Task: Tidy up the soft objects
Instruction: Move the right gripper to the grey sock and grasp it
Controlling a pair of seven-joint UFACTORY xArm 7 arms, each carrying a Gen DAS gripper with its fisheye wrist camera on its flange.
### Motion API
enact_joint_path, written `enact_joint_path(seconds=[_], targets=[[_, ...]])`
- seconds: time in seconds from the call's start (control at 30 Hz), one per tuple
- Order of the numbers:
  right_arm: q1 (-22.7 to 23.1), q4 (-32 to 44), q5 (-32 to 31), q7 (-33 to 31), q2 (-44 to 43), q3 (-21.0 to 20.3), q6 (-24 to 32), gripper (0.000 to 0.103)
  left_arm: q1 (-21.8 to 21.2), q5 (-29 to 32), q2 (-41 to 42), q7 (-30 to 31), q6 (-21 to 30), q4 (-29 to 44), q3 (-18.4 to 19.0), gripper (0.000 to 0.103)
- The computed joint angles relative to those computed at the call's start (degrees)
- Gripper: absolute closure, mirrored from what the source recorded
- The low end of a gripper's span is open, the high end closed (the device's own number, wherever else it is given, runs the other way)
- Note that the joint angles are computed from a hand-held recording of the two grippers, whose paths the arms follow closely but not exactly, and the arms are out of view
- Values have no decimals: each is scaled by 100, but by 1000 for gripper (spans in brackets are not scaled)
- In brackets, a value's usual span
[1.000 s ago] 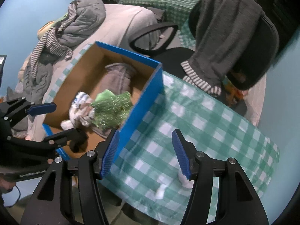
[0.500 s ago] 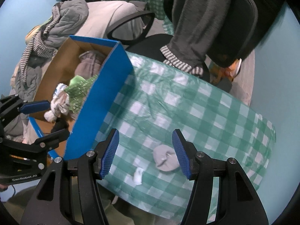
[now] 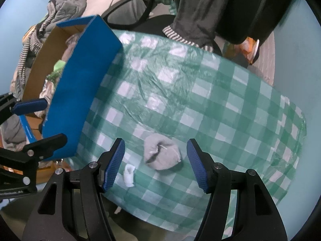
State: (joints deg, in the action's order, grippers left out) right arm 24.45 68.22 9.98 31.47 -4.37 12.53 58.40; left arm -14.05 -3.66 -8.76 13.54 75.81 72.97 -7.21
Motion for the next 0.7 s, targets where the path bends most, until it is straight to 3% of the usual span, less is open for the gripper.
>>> enact_joint_path(seconds=[0.33, 0.7], targets=[[22, -487, 316, -659, 28, -23, -267, 37, -148, 175, 75, -92, -194, -342, -122, 31], [98, -551, 136, -1006, 348, 32, -431, 36, -248, 272, 87, -241, -254, -689, -165, 31]])
